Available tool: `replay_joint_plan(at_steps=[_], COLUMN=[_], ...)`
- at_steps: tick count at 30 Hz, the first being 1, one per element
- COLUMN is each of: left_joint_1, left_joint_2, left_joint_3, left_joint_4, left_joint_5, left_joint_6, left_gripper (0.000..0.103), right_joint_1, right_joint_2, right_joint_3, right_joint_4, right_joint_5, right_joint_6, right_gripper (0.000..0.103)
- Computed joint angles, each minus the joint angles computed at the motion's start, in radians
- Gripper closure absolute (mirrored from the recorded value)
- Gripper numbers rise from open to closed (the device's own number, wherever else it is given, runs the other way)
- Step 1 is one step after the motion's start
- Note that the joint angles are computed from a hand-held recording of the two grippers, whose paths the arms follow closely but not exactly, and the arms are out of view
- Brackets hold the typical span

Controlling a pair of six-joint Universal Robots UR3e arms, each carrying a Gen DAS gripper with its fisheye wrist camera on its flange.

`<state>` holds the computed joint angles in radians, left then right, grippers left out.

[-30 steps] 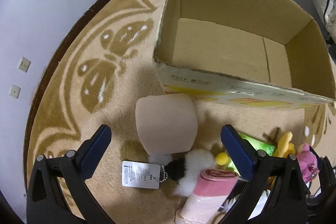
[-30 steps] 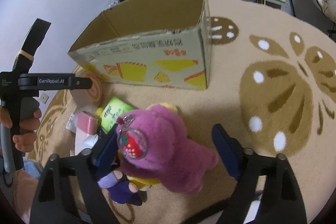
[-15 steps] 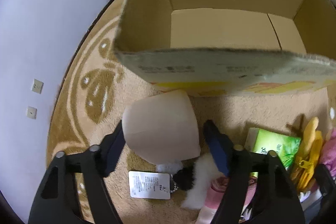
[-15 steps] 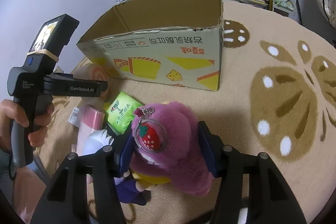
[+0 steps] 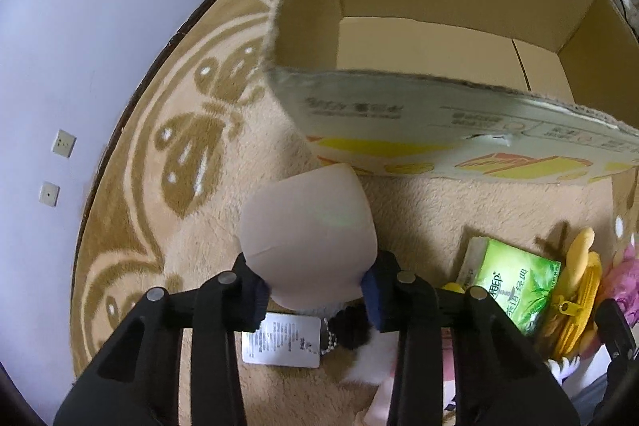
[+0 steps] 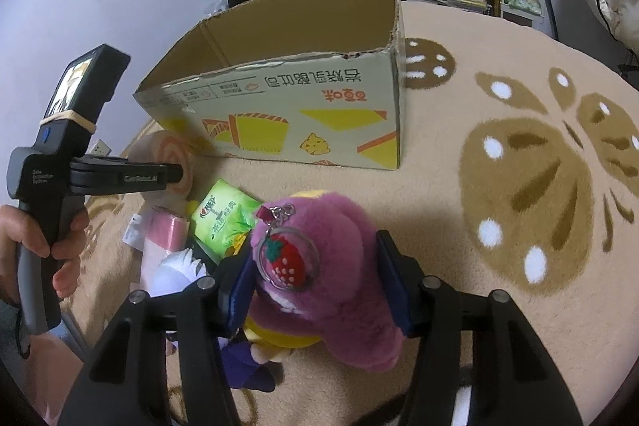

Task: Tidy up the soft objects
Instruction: 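Lower the left gripper onto the pink-white towel roll while the right gripper grasps the pink plush, then lift the towel roll with the left gripper while the right gripper carries the pink plush over the box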

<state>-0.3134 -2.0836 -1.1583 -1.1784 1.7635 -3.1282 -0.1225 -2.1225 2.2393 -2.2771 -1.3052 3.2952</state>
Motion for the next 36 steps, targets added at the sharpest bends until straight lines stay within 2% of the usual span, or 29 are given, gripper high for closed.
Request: replay_joint_plan(at_steps=[5, 8, 14, 27, 30, 33, 36], left_joint_1=[0.009, 0.014, 0.011, 0.045, 0.036, 0.054, 0.039], left_joint_2=[0.051, 0.098, 0.182, 0.362, 0.395, 0.416, 0.411], left_joint_3=[-0.062, -0.118, -0.186, -0.316, -0.342, -0.344, -0.352], left_joint_4=[0.040, 0.072, 0.102, 0.174, 0.222, 0.224, 0.263], left_joint_5=[0.004, -0.002, 0.011, 0.015, 0.025, -0.024, 0.007], left_joint_6=[-0.010, -0.005, 0.000, -0.007, -0.001, 0.002, 0.001], left_gripper=[0.069, 0.070, 0.070, 0.069, 0.069, 0.069, 0.069], right_joint_1=[0.013, -0.014, -0.010, 0.130, 0.130, 0.124, 0.139], right_joint_2=[-0.015, -0.057, -0.102, -0.071, -0.089, -0.095, -0.081], right_joint_3=[-0.005, 0.000, -0.017, -0.102, -0.116, -0.126, -0.138], right_joint_4=[-0.023, -0.003, 0.027, -0.007, -0.005, -0.011, -0.041], right_joint_5=[-0.034, -0.009, -0.025, -0.179, -0.184, -0.176, -0.185], right_joint_6=[0.013, 0.009, 0.002, 0.011, -0.002, -0.007, -0.013], right_gripper=[0.046, 0.046, 0.046, 0.046, 0.046, 0.046, 0.046])
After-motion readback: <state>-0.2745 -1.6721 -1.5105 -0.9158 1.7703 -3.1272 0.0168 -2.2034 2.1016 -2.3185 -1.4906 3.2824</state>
